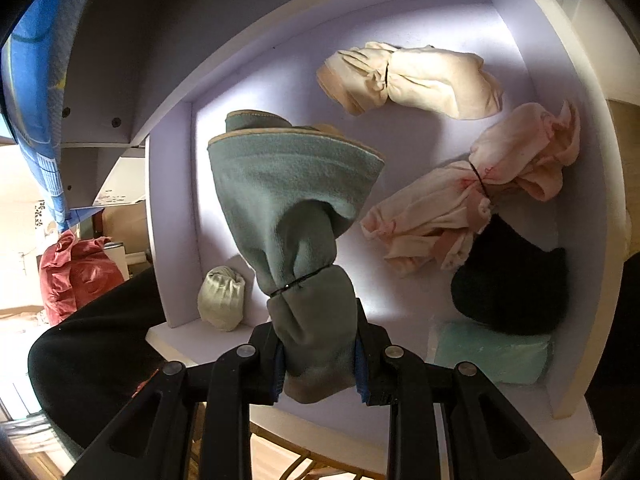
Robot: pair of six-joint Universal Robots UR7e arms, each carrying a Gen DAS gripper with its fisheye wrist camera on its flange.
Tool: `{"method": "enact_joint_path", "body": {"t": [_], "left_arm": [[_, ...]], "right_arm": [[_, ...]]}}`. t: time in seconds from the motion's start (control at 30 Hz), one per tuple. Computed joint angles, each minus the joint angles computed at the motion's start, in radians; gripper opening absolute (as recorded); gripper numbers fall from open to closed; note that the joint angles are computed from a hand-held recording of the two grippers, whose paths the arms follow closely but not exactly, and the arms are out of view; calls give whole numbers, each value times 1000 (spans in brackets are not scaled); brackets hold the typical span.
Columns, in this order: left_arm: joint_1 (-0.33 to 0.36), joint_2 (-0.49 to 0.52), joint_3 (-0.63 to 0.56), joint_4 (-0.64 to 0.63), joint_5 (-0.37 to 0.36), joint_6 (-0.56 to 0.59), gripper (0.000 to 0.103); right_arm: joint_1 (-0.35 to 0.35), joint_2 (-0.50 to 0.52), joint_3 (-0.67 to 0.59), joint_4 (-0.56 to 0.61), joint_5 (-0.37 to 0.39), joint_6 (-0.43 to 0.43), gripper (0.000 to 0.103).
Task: Organize soft objects
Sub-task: 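Lower the white cloth into the gold box and open the left tool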
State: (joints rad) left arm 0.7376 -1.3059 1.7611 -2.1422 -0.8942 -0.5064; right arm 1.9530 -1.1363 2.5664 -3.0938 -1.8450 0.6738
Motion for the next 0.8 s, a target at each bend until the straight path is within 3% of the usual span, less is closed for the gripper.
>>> {"method": "enact_joint_path", "body": {"t": [0.33, 0.57, 0.8], "left_arm": [[6, 21, -4, 18, 82, -10, 64], [-35, -37, 48, -25, 120, 40, 70], [-71, -129, 128, -33, 103, 68, 70]], "right_arm": [[4, 2, -8, -1, 12, -9, 27], [11, 6, -14, 9, -6, 0, 27], [23, 13, -24, 24, -29, 1, 27]]}}
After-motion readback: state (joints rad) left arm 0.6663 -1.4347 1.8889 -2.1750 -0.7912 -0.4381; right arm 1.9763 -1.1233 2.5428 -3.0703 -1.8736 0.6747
